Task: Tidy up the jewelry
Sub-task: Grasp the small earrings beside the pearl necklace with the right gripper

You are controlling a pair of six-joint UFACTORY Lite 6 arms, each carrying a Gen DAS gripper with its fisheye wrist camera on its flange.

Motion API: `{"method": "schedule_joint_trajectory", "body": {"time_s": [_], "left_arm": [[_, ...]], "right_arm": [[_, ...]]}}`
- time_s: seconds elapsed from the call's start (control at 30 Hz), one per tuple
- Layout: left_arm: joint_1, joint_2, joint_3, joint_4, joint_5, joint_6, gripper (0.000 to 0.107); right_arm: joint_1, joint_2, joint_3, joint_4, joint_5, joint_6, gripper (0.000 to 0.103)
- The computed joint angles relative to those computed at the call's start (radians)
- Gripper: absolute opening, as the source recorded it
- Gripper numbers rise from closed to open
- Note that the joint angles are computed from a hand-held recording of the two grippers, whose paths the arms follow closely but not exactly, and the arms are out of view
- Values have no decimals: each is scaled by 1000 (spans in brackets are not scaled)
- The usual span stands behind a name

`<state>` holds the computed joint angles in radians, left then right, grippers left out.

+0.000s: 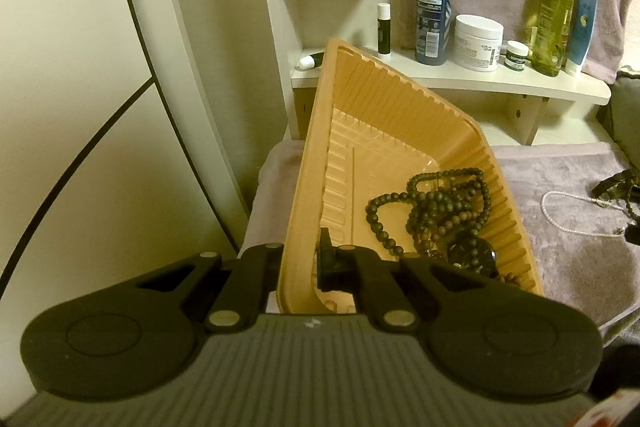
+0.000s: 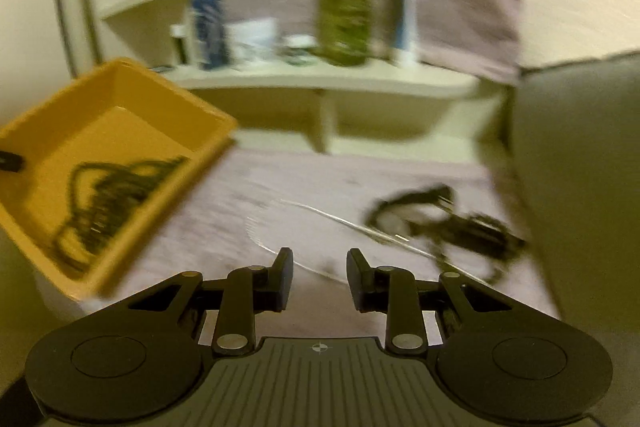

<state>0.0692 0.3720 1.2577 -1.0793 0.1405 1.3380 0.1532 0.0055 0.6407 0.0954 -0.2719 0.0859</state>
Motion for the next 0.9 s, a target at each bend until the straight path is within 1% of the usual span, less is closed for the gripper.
{"method": "schedule_joint_trajectory", "body": {"time_s": [0.07,0.13,0.23,0.5,0.67,0.77,0.8,0.83,0.87,0.9], "left_arm": [[-1,-1,-1,0,-1,0,4],[0,-1,0,3,0,-3,4],[-3,-1,-1,13,-3,-13,4],[1,1,1,29,-1,-24,4],[0,3,5,48,-2,-42,4],[-1,3,4,47,-6,-41,4],[-2,5,6,54,-7,-48,4],[-2,6,8,62,-7,-57,4],[-2,7,8,64,-7,-60,4],[-2,6,7,60,-8,-55,4]], "right_arm": [[-25,-11,-31,6,-8,-6,30],[-31,-2,-41,82,-20,-85,30],[-44,3,-58,62,-38,-64,30],[-15,104,14,166,-84,-178,30],[-30,177,68,128,-93,-130,30],[-30,202,89,152,-96,-144,30],[-33,210,97,146,-90,-137,28],[-33,217,102,162,-86,-149,21],[-32,221,106,175,-82,-157,19],[-31,222,106,173,-82,-151,19]]}}
